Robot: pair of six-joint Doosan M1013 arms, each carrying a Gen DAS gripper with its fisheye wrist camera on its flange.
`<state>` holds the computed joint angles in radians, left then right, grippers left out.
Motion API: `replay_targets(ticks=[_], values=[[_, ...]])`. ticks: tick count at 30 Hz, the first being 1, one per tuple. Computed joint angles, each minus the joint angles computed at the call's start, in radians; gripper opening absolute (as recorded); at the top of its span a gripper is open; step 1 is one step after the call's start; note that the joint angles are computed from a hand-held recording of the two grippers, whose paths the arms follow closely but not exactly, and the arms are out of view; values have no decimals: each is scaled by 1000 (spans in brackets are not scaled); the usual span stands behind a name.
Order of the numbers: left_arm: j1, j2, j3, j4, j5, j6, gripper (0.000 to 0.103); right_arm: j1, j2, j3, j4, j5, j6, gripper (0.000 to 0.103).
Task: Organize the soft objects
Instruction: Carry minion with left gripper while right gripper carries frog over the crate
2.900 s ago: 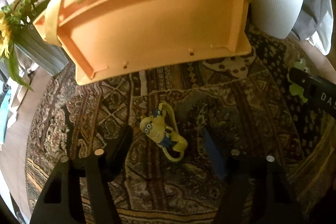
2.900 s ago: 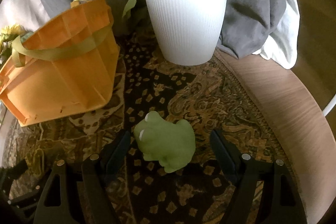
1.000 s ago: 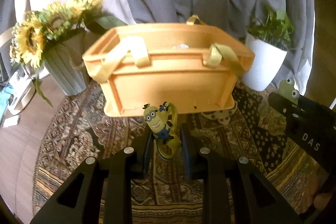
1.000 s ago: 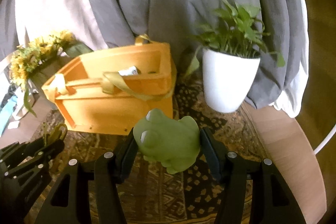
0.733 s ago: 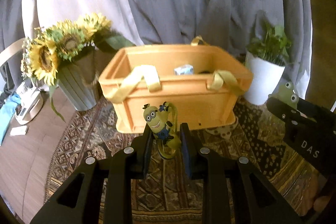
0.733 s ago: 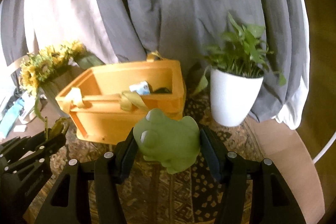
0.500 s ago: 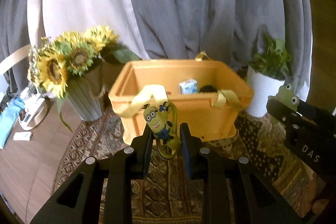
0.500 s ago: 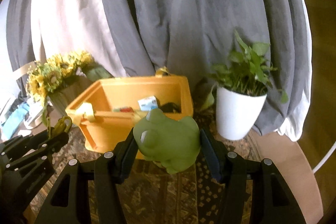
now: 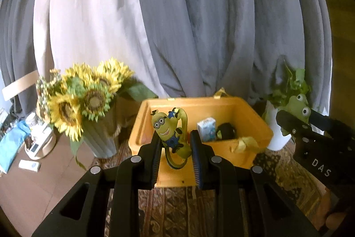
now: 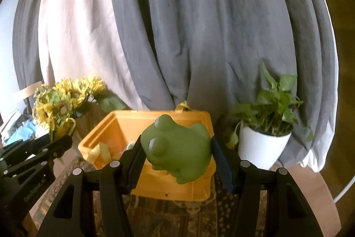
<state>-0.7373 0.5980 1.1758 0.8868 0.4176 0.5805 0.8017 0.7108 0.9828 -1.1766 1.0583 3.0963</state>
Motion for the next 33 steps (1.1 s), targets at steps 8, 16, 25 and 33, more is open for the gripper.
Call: replay_targets(ticks=[8,16,25,33], values=[[11,31,-62,46,-2,-30,26,-24,20,-48,-11,-17,-30,60],[26,86,-156,-75,25,84,26,-50,48,-102,17,-37,-93,60],[34,177,-304,-180,117,233,26,-94,102,-197,136,-40,-221,60],[49,278,-481,-401,244,468,26,-136,151,-282,308,-39,-358,60]])
